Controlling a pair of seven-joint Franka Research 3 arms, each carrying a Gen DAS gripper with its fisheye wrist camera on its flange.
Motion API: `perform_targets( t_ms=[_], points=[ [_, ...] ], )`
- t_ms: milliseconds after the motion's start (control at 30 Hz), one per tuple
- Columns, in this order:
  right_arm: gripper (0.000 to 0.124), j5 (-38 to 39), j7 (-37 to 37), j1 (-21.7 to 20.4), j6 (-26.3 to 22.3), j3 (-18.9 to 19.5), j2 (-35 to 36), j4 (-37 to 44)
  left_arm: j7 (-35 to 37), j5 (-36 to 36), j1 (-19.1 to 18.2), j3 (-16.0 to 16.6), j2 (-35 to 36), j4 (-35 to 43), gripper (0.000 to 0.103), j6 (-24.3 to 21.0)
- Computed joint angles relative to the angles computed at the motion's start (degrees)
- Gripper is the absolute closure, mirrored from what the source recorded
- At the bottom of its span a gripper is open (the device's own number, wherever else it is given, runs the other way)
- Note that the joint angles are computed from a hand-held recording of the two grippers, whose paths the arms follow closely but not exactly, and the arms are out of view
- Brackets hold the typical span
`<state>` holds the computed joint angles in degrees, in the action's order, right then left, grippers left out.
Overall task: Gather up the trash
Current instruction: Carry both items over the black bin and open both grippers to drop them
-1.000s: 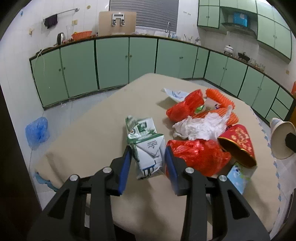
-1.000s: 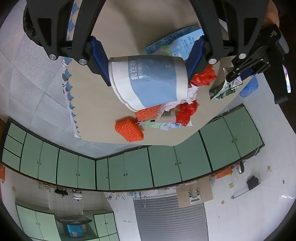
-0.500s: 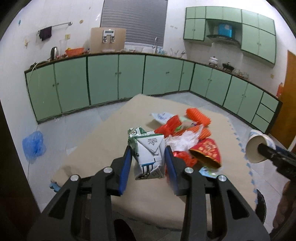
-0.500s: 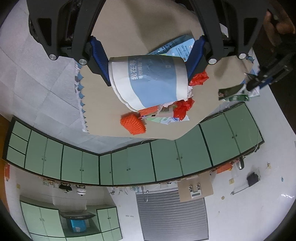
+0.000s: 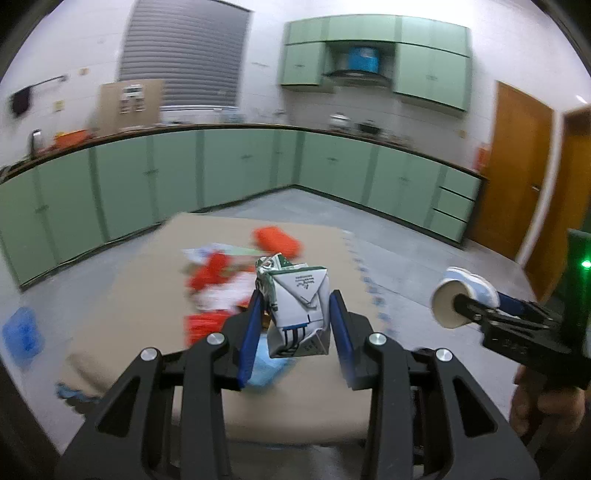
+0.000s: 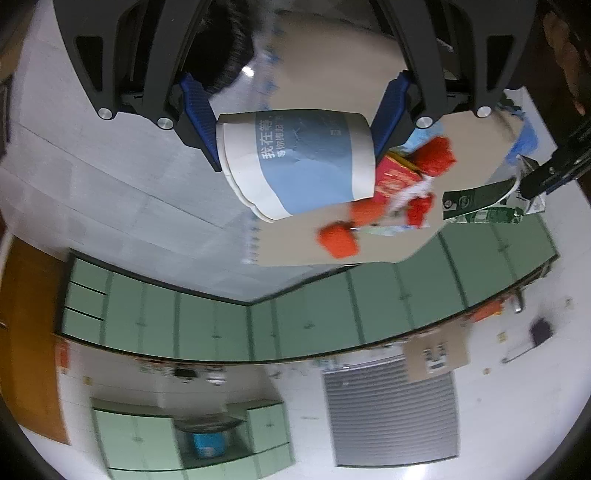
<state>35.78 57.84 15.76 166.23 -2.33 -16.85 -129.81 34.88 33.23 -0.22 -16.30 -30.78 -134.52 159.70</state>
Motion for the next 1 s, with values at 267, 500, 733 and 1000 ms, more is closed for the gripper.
perform_targets(
  t_ms=[267,500,733,1000],
  points=[
    [0.05,-8.2,9.6,-9.5,-0.3,-0.5,-1.7,-5.3,6.8,-1.5,-7.4,-1.3,14.2,8.3,0.069,7.7],
    [0.05,-11.9,14.2,-14.5,-0.2,-2.5,1.6,-6.6,14.5,-3.3,-13.1,-0.2,28.7,15.6,0.068,10.9],
    [0.05,-10.0,13.4,-15.6,0.4,-4.4,4.2,-5.8,18.2,-3.9,-17.3,1.7,36.9,20.9,0.068,10.6],
    [0.05,-7.5,11.4,-16.3,-0.9,-4.9,7.9,-3.6,20.1,-3.9,-19.7,2.9,43.1,26.4,0.068,8.6]
  ],
)
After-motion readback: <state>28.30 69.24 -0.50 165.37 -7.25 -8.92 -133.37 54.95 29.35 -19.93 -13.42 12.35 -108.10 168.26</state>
